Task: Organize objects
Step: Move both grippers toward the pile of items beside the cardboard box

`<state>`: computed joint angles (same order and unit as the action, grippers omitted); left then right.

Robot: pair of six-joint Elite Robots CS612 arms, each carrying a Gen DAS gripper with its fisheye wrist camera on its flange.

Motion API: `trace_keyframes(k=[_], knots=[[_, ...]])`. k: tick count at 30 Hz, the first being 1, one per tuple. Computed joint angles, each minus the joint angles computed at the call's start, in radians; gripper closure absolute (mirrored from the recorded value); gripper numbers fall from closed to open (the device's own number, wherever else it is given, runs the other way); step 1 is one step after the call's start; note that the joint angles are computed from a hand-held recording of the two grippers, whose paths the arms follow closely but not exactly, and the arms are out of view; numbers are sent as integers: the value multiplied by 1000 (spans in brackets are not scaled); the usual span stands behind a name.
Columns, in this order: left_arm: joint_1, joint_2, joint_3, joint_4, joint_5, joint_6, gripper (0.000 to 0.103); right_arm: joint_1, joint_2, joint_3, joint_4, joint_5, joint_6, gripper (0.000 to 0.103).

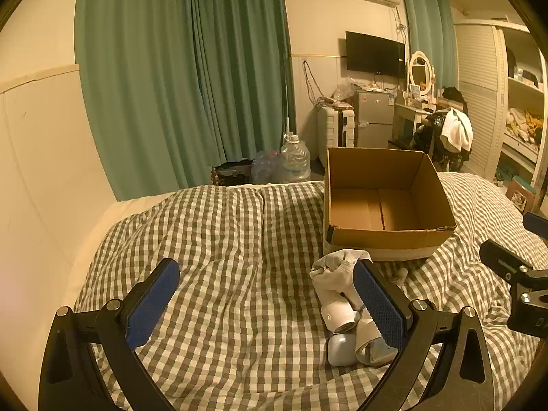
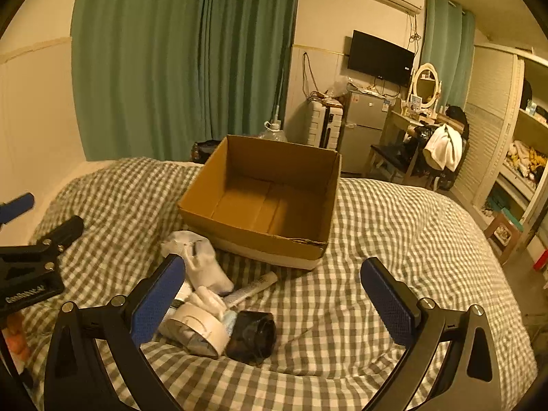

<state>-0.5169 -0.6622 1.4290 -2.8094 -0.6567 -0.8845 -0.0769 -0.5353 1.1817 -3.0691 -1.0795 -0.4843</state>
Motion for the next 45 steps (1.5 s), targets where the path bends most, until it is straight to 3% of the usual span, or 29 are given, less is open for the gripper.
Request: trace_keyframes(k=[32, 39, 45], knots=[[-1, -40, 54, -33, -15, -7, 0, -3, -51, 62, -45, 29, -12, 0], [11, -31, 49, -32, -49, 21, 0, 11, -43, 59, -3, 29, -49, 0], [29, -9, 36, -7, -104, 20, 0, 32, -11, 27, 94, -23, -116, 2]])
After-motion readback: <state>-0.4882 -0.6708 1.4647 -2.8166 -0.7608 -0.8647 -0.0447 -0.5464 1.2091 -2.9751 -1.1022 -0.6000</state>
